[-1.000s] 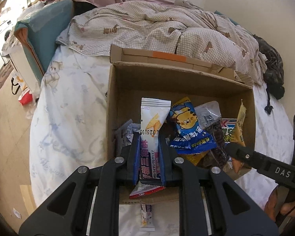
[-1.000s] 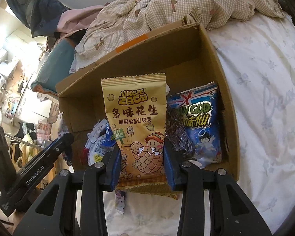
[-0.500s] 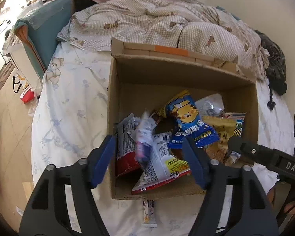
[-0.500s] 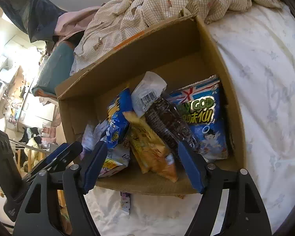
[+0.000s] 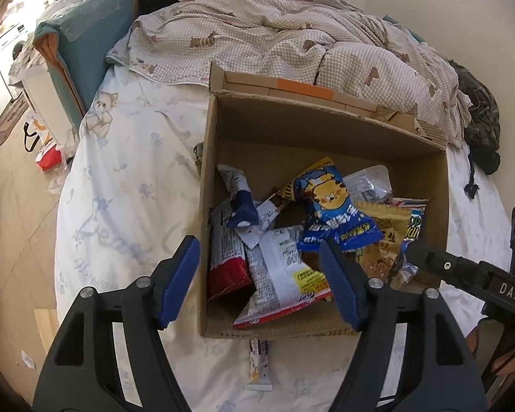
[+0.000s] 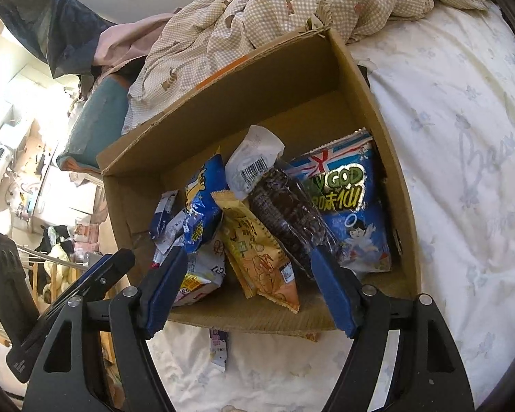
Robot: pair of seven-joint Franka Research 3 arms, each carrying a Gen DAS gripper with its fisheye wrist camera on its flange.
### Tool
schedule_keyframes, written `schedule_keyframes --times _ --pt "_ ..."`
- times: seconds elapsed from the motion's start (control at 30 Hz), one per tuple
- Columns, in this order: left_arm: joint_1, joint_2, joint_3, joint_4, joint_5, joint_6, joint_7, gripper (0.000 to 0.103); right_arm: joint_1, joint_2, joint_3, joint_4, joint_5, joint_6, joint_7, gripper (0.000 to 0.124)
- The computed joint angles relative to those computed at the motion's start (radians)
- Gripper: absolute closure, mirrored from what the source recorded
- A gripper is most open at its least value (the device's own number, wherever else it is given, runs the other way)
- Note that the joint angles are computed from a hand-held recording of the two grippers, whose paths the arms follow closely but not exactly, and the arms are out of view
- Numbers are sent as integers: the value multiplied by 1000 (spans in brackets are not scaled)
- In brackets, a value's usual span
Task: Organize snacks
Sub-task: 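Open both grippers to drop the bar and bag into the box, then grasp the small purple-and-white bar with the left gripper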
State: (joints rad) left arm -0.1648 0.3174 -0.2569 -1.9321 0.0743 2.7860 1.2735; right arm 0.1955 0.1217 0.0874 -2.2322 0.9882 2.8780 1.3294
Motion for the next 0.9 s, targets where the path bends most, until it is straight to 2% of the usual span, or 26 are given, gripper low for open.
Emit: schedule_keyframes --times 0.23,0.37,0.47,0.57,0.73,0.83,0.9 --pt "8 -72 -5 -112 -38 6 -39 34 20 -61 0 -83 37 34 19 47" --pt "1 -98 -17 -163 -60 -36 -5 34 42 -110 -8 -145 13 53 55 46" --pt "-30 -106 6 -196 -16 -70 -63 34 56 -146 -16 -189 13 64 65 46" --pt "-31 -73 -3 -187 -39 -130 -56 34 68 -181 -30 -231 41 61 62 45" --pt "-63 9 12 -127 32 -183 -74 44 78 -234 -51 -299 41 75 91 45" --pt "-89 65 29 -81 113 -206 -89 55 84 -257 -59 -334 28 81 118 45" --pt "-99 96 34 -55 151 -223 -86 66 85 -266 -62 -352 10 81 147 45"
